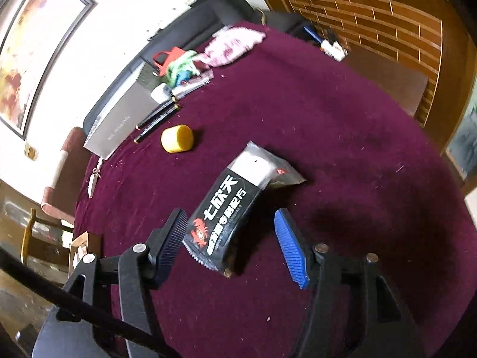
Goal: Organize objects
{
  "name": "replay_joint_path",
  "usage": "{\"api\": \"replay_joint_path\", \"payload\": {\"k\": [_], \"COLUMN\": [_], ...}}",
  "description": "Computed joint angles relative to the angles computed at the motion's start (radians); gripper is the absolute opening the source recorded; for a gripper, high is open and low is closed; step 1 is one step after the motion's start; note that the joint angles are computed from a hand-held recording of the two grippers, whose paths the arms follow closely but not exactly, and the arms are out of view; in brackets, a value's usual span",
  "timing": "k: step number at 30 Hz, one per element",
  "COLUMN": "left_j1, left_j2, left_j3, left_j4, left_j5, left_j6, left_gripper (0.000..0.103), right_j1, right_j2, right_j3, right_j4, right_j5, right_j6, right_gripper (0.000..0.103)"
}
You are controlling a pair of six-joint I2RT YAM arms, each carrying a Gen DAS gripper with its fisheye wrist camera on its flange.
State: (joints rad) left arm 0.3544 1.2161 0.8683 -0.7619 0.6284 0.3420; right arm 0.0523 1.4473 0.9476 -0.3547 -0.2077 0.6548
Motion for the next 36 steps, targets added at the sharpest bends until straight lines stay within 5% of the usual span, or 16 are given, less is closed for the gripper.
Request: {"api": "replay_joint_path", "payload": {"k": [10,16,18,24,36], "left_j1": [0.012,0.012,0.009,0.017,-0.027], "left_j2": [0.005,0.013,0.014,0.023,0.02], "left_j3": [-0.005,-0.006,-0.007,-0.008,-0.026], "left_j4": [-0.005,-0.005,-0.003,-0.004,0.005], "left_j5": [0.002,0.006,0.006,0.011,-0.005], "left_j6": [0.002,0.003,0.001,0.007,-0.013], "left_gripper": [0.055,0.055,0.055,0.055,0.055], "right_j1": [0.116,0.204,0.238,0.19,0.042], "right_j2": [0.129,0.158,0.136,0.061,0.067], "right_j3": [0.108,0.149,0.151,0.099,0.045], "right_j4": [-0.008,0.011,-0.004,-0.006,0.001], "right_j5": [0.13,-0.037,-0.009,0.047,-0.037], "right_j6": [-0.013,-0.216,-0.23,-0.119,0.032], "right_gripper": [0.061,0.061,0.061,0.061,0.061]}}
